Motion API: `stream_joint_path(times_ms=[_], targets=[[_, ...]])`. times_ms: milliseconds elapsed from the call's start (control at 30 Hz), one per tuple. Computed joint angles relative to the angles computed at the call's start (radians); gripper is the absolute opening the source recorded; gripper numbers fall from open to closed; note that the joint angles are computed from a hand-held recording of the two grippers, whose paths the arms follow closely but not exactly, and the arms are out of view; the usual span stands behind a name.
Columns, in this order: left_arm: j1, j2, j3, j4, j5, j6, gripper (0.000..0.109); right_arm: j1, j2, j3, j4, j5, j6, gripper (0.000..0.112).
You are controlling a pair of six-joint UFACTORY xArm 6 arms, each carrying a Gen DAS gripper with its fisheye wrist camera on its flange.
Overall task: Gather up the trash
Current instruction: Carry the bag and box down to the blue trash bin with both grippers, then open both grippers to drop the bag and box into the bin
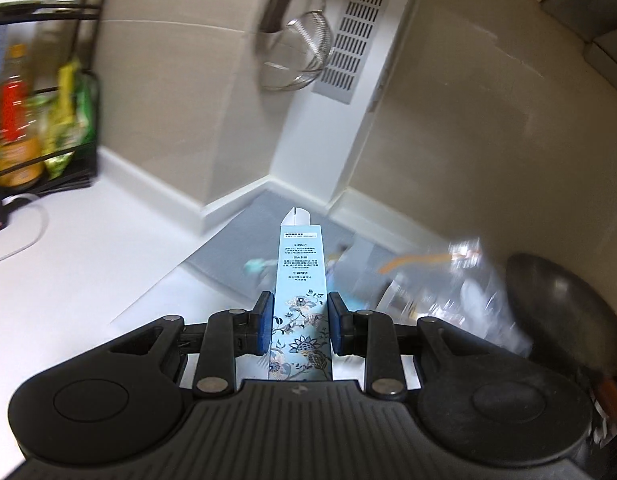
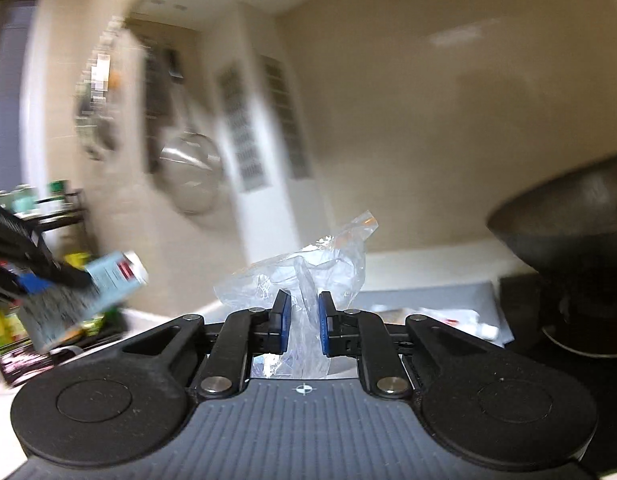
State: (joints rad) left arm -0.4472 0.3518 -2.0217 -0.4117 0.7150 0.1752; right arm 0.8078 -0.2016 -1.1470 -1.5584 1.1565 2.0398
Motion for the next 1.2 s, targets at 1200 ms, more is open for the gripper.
stream_joint_path(times_ms=[1200], targets=[[0.094,-0.417,1.064,0.050,-0.007,0.152,0.031,0.212,0.287,-0.027,0.780,-0.227,-0.499,0.011]])
